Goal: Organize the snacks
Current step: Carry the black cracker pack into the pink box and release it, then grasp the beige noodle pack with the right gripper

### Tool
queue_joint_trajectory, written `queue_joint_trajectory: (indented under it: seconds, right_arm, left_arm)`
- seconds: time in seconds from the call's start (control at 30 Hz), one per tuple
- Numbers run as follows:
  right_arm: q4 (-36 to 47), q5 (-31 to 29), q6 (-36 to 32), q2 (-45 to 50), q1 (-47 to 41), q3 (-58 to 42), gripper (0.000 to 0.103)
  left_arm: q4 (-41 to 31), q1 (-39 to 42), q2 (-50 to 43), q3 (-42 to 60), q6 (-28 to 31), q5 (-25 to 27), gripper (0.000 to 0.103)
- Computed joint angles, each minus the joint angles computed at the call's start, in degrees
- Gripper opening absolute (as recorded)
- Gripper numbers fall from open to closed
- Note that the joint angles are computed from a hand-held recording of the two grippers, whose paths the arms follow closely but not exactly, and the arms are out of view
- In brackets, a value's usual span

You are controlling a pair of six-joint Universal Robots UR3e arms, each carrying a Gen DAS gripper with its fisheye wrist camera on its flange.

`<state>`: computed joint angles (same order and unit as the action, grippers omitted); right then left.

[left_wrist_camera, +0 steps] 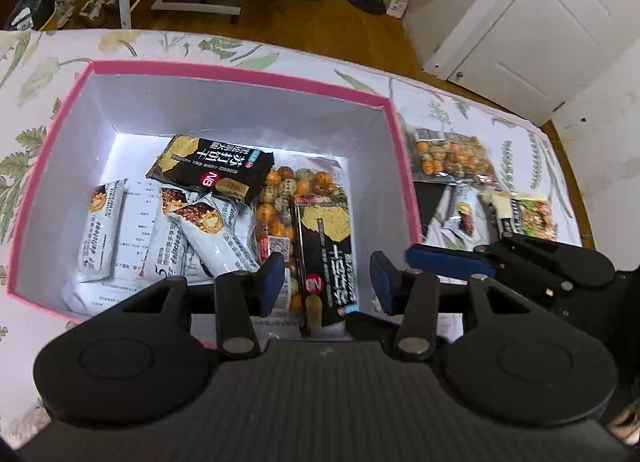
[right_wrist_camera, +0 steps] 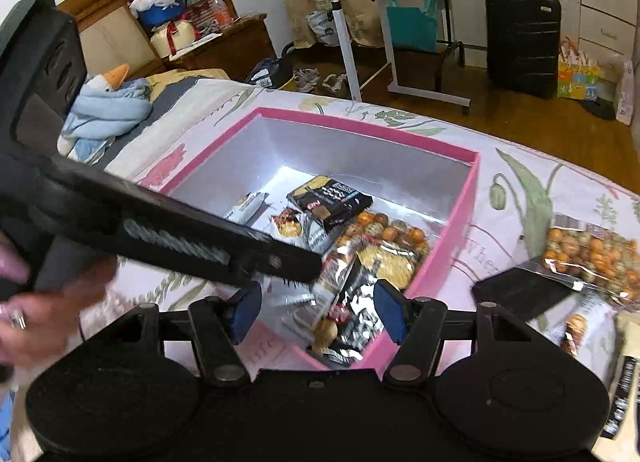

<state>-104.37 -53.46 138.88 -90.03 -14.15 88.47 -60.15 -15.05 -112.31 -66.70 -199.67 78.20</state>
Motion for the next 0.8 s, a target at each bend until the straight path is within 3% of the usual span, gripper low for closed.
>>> queue_joint_trajectory:
  seconds: [0.27, 0.43, 0.57, 0.7, 0.8]
  right_arm:
    - [24.09, 4.69, -14.58, -9.85, -14.42, -4.52, 0.067]
    - [42.64, 5.87, -26.83, -12.98, -26.43, -12.41, 0.067]
    - [53.44, 5.69, -36.09, -13.99, -35.99, -17.86, 0.067]
    - [53.78, 4.02, -40.47, -14.06, -42.27, -19.61, 0.075]
    - [38.51, -0.65, -33.69, -12.5, -39.61, -16.56, 0.076]
  left_arm:
    - [-8.81, -3.54, 5.44, 3.78, 3.05, 1.74, 0.049]
    - [-17.35, -8.17, 4.23, 13.21, 5.69, 5.14, 0.056]
    - [-19.85, -10.6, 2.34, 19.28, 6.11, 3.51, 0.061]
    - [-20.99, -13.64, -3.24, 27.79, 5.46, 3.01, 0.064]
    - [-24.03, -15.84, -11.07, 39.07, 4.99, 2.75, 0.07]
